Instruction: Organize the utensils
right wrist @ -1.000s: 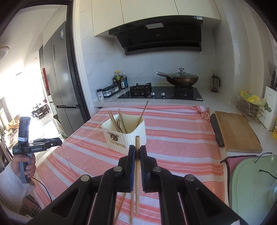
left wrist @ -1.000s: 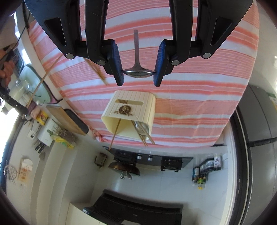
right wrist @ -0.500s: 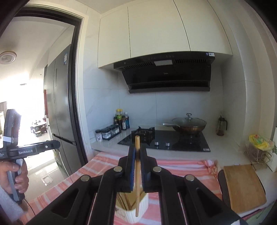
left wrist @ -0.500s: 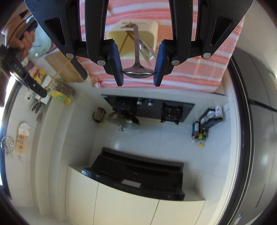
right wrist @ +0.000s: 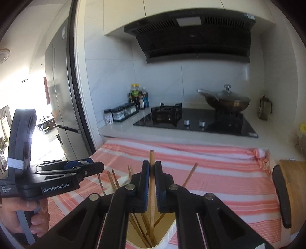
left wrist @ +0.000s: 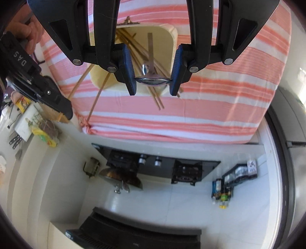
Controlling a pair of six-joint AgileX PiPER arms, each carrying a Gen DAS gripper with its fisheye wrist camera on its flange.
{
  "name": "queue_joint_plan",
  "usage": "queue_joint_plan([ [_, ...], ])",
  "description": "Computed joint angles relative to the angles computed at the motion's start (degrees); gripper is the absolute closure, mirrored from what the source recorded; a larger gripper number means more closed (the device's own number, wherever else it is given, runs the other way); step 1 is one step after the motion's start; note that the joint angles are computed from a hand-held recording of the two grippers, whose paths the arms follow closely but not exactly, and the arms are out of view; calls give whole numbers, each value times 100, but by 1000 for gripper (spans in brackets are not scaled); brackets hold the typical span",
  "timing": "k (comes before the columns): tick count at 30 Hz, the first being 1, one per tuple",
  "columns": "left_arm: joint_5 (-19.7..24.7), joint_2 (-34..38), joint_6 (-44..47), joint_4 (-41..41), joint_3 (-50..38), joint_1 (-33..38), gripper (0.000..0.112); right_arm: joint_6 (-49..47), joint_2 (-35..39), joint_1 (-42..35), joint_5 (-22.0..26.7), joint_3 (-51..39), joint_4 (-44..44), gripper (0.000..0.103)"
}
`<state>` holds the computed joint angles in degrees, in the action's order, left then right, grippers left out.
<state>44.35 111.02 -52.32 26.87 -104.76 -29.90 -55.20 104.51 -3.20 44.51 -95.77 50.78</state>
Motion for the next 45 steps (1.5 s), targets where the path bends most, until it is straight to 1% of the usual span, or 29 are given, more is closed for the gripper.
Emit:
queue_joint_plan([
  [2, 72, 81, 240, -439, -55, 83, 74, 670, 415, 5, 413, -471, -388, 93],
  [3, 26, 3, 312, -618, 73, 124, 72, 913, 560, -10, 610, -659, -494, 92],
  [5, 77, -168, 209, -644, 294, 93, 53, 1083, 604, -88, 769, -729, -481, 84],
  [7, 165, -456, -49, -401, 687, -51, 43, 762, 336, -277, 737, -381, -141, 65],
  [8, 197, -589, -117, -346, 904, -117, 39, 546, 138, -399, 720, -133, 7, 61],
  [10, 182, -911, -190, -386, 1509, -300, 35, 22, -247, -735, 820, 371, 277, 59],
  [12, 25, -1171, -211, -497, 2158, -522, 34, -396, -648, -1026, 865, 976, 278, 58],
  [13, -86, -1284, -397, -411, 2535, -723, 33, -678, -857, -1218, 901, 1361, 272, 57],
  [15, -274, -1396, -1053, -4, 3177, -1213, 33, -1374, -1308, -1638, 816, 2325, 203, 54],
  [18, -326, -1235, -2163, 626, 3677, -1957, 32, -2380, -1849, -2322, 342, 3806, -120, 54],
  [21, -416, -950, -3056, 1084, 3822, -2447, 32, -2990, -1988, -3155, 9, 4746, -391, 54],
  [23, -397, -723, -3319, 1228, 3691, -2570, 32, -3473, -2025, -3635, -294, 5183, -395, 54],
  [25, -410, -545, -3700, 1507, 3614, -2678, 32, -3894, -2044, -3932, -647, 5476, -295, 54],
  [26, -389, -471, -3974, 1725, 3612, -2750, 32, -4032, -2032, -4077, -705, 5549, -233, 54],
  [28, -286, -313, -4163, 1847, 3517, -2789, 32, -4396, -1980, -4438, -519, 5600, 19, 53],
  [30, -119, -188, -4295, 2023, 3440, -2873, 32, -4473, -1931, -4574, -435, 5586, 127, 53],
  [33, 109, -33, -4193, 2032, 3295, -2975, 30, -4627, -1886, -4625, -423, 5597, 262, 51],
  [35, 172, 12, -4198, 2034, 3265, -2999, 23, -4648, -1841, -4656, -383, 5577, 283, 50],
  [36, 211, 33, -4201, 2017, 3246, -3009, 22, -4643, -1810, -4684, -342, 5545, 278, 50],
  [40, 170, 24, -4202, 1931, 3290, -2953, 13, -4611, -1829, -4569, -423, 5601, 335, 49],
  [45, 225, 70, -4076, 1855, 3217, -2945, 11, -4667, -1861, -4546, -487, 5653, 372, 49],
])
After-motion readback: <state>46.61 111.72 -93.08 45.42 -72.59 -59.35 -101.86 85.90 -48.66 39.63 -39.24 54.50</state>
